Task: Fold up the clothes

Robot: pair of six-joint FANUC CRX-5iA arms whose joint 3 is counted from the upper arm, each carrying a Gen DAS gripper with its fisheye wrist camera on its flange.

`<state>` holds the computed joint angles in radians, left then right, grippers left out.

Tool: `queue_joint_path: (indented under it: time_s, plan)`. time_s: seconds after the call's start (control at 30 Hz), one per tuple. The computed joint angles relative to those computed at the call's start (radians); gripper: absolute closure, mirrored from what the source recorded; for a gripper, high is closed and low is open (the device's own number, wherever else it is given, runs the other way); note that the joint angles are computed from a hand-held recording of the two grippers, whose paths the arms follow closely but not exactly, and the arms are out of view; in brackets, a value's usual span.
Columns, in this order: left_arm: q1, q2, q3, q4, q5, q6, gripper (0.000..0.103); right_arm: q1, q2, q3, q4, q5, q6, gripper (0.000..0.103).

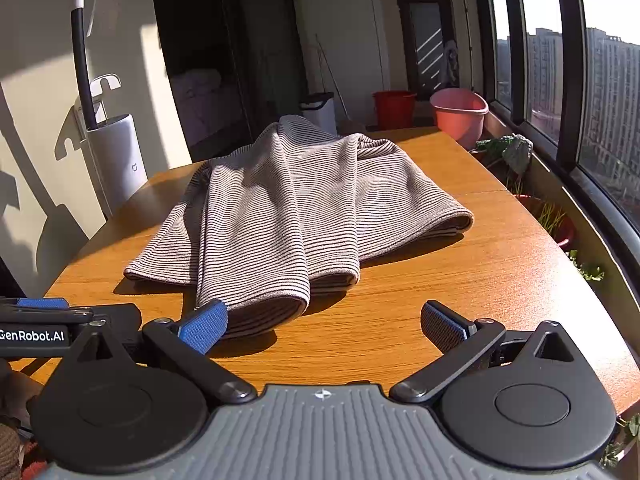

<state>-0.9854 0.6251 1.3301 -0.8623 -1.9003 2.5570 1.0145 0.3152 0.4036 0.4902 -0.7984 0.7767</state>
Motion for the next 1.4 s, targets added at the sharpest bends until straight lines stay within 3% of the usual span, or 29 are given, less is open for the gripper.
queue_joint_path:
  time_s: [0.8,1.4]
  plan:
    - [-0.039,-0.017,-0.032,-0.073,0.057,-0.007,0.0,-0.001,-0.038,-0.078,0.102,0.075,-0.08,0.0]
    - [-0.037,-0.019,-0.04,-0.057,0.059,0.002,0.0,-0.004,-0.035,-0.071,0.075,0.067,-0.069,0.0]
